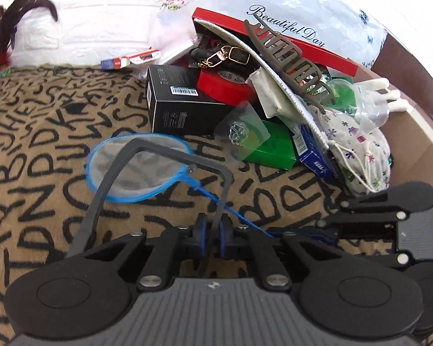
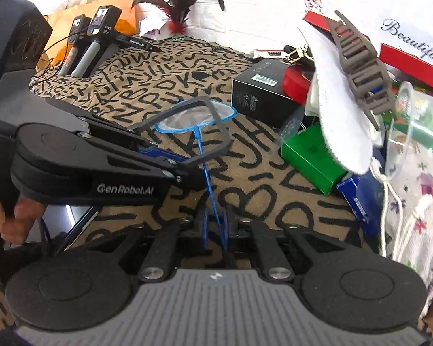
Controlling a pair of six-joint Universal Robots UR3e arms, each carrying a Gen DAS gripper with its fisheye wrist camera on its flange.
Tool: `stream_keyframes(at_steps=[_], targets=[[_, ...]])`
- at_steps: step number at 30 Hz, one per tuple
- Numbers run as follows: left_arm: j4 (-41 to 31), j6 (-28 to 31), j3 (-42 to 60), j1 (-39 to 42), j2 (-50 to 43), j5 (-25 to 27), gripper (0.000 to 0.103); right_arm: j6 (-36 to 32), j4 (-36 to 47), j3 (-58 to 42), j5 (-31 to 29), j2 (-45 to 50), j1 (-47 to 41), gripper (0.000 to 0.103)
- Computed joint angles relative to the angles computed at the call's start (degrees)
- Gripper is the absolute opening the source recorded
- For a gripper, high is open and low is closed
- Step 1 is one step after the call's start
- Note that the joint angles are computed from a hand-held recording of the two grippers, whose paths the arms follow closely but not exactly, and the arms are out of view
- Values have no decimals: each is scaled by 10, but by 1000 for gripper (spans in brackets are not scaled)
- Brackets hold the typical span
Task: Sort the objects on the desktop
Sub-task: 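Grasp black frame with left tool while right tool grasps blue net handle, then lift and carry the black frame and blue net over the brown box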
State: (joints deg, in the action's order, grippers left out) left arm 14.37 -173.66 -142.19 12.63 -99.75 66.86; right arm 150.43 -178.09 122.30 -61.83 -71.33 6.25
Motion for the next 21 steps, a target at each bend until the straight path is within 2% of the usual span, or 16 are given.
stream_keyframes(at_steps=[6, 14, 21], targets=[[-5, -13, -37, -6, 61, -12, 1, -11, 12, 75, 39, -77, -43, 0], [-46, -51, -37, -26, 153, -35, 1, -35, 55, 141, 120, -203, -129, 0], [-65, -87, 29, -106, 173, 6, 1, -63, 120, 171, 201, -309, -216, 0]])
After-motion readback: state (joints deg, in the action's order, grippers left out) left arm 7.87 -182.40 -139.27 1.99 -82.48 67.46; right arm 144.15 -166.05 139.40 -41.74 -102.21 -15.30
